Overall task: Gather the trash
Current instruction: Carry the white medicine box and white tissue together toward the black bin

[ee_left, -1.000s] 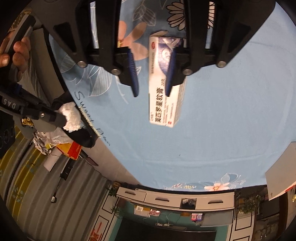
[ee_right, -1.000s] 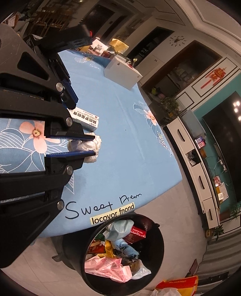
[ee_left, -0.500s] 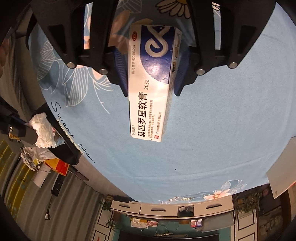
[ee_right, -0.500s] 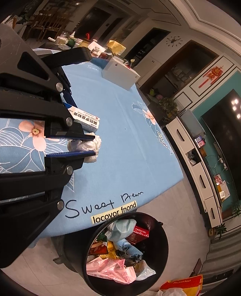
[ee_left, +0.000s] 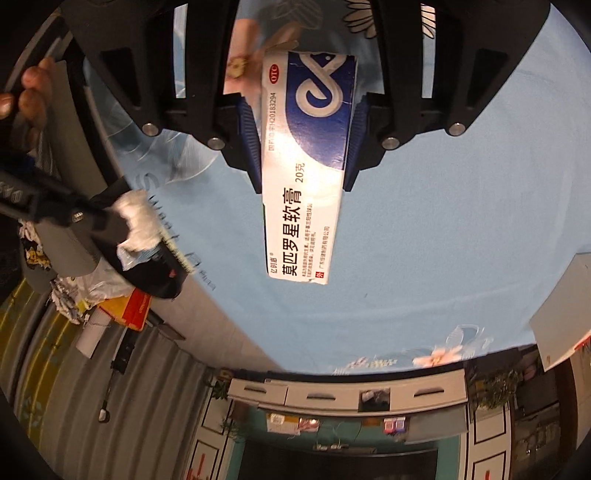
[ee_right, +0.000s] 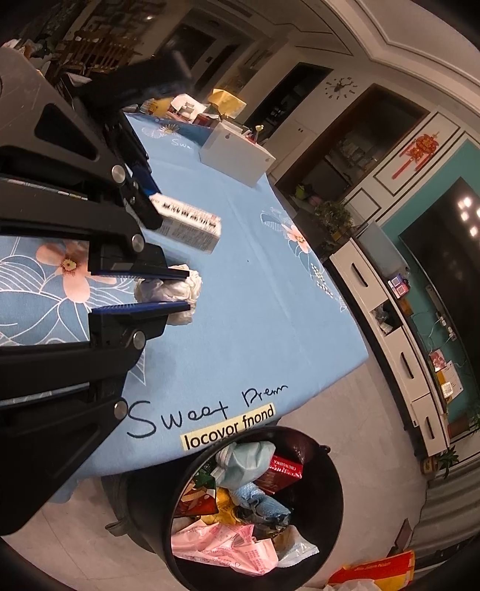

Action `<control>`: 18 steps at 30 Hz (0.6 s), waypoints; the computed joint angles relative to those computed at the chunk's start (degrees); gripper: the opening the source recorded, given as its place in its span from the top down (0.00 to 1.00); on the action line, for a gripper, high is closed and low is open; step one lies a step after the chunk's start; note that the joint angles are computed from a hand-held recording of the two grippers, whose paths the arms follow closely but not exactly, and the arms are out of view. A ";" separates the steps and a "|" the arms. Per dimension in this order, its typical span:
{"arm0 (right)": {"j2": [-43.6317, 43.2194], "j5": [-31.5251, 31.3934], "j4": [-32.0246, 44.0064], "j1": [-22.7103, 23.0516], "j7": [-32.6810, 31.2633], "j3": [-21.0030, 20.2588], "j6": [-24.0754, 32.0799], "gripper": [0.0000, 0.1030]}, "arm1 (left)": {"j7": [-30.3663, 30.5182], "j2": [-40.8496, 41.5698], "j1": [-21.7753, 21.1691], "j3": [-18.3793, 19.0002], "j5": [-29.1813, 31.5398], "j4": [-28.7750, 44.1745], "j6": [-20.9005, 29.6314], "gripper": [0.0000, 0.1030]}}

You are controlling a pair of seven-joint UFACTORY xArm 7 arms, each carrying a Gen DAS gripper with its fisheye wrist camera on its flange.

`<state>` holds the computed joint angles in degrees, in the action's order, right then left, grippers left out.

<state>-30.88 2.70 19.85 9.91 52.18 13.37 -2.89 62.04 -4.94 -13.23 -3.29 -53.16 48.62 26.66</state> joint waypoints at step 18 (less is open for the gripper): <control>-6.71 -2.79 -2.51 -6.87 2.97 3.75 2.27 0.88 | 0.55 -0.70 -2.19 -0.62 -0.59 2.76 1.30 0.59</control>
